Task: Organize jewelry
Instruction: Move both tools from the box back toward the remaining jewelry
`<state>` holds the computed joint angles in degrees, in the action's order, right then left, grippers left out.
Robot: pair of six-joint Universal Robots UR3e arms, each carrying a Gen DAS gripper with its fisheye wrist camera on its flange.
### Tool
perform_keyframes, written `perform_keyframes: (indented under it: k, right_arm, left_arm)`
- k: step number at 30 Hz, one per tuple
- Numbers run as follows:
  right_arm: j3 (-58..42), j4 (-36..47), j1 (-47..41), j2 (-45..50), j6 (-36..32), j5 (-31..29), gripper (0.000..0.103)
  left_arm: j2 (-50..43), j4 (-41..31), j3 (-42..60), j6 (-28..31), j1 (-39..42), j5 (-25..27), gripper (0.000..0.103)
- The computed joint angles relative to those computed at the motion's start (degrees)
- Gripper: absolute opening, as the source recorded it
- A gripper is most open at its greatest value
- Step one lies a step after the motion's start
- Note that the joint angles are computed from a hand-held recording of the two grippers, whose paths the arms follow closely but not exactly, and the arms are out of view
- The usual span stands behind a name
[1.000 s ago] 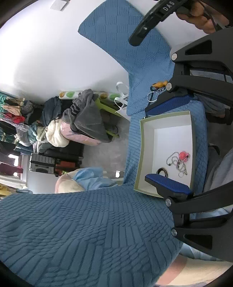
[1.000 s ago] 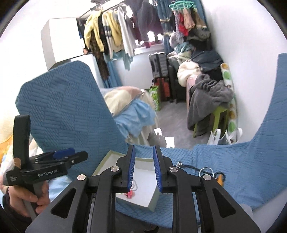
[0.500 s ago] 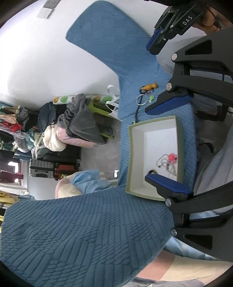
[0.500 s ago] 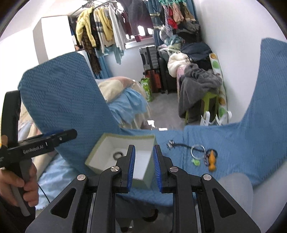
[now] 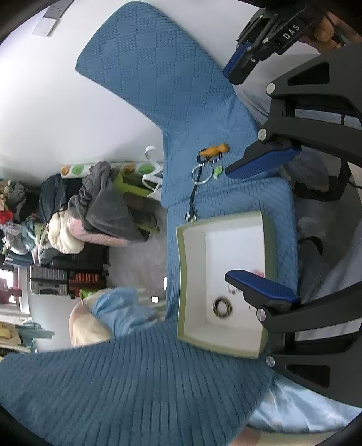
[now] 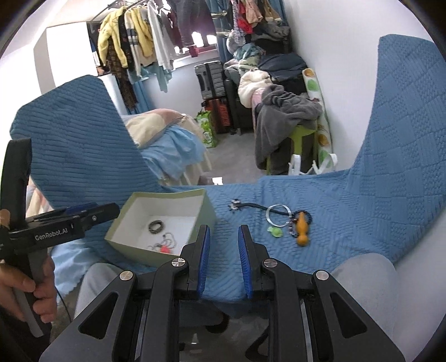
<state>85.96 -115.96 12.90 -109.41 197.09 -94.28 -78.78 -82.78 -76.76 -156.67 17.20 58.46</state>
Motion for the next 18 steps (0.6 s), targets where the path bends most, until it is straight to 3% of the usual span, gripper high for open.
perform_keyframes:
  k: [10, 18]
  right_arm:
    - [11.1, 3.8, -19.9, -11.3, -10.7, 11.3, 0.019]
    - [19.8, 2.3, -32.8, -13.0, -19.8, 19.7, 0.019]
  left_arm:
    - [-9.1, 12.6, -1.7, -10.2, -15.0, 4.1, 0.068]
    - [-20.3, 19.0, 1.5, -14.5, -23.2, 5.9, 0.068]
